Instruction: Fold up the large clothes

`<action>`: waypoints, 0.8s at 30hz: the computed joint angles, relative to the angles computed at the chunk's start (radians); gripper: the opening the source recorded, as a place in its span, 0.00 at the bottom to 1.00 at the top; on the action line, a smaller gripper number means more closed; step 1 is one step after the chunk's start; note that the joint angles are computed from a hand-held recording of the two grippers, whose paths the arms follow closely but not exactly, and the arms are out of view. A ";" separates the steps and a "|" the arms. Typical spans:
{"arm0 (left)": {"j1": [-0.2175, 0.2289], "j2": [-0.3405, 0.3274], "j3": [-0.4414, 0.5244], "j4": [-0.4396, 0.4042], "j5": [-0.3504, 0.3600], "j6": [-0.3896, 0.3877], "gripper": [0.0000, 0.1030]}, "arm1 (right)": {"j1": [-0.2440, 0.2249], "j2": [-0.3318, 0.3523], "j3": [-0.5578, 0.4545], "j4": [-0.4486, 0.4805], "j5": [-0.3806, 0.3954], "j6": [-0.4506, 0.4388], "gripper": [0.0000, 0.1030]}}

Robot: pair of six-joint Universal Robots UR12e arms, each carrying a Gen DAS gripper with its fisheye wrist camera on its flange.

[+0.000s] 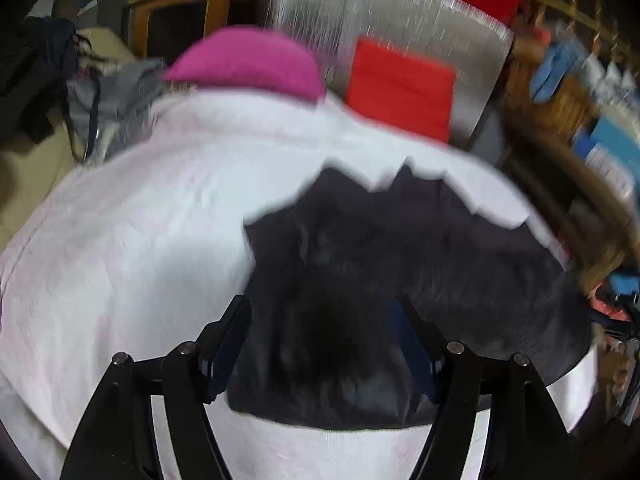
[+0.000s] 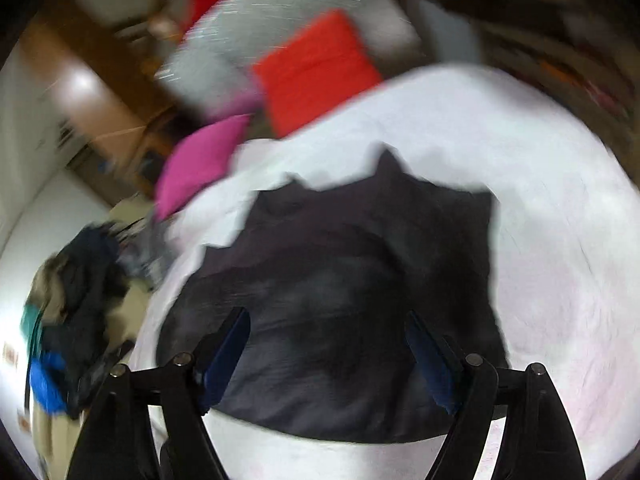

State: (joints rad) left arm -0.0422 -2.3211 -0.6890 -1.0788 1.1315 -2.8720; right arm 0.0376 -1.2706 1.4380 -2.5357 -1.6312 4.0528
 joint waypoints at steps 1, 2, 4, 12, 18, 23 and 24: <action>-0.015 -0.012 0.014 -0.052 0.070 0.014 0.70 | -0.005 -0.003 0.017 -0.004 0.012 0.057 0.79; -0.026 -0.018 0.019 -0.083 0.123 0.009 0.70 | -0.006 -0.005 0.034 -0.047 0.020 0.077 0.79; -0.029 -0.002 -0.031 -0.029 0.135 -0.005 0.71 | 0.005 -0.004 0.013 -0.027 -0.005 0.033 0.79; -0.031 -0.002 -0.014 -0.040 0.145 0.001 0.72 | 0.015 0.048 -0.130 0.057 -0.033 -0.126 0.79; -0.036 0.007 -0.042 -0.006 0.162 0.023 0.75 | -0.028 0.085 -0.176 0.207 -0.001 -0.103 0.79; -0.035 0.001 -0.015 -0.029 0.160 0.035 0.75 | -0.043 0.093 -0.173 0.209 0.038 -0.074 0.79; -0.035 -0.003 -0.001 -0.025 0.154 0.035 0.75 | -0.040 0.094 -0.183 0.212 0.029 -0.089 0.79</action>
State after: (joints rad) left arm -0.0772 -2.3241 -0.6896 -1.1041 1.2851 -2.8365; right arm -0.0025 -1.1766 1.2553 -2.3235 -1.6020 3.9642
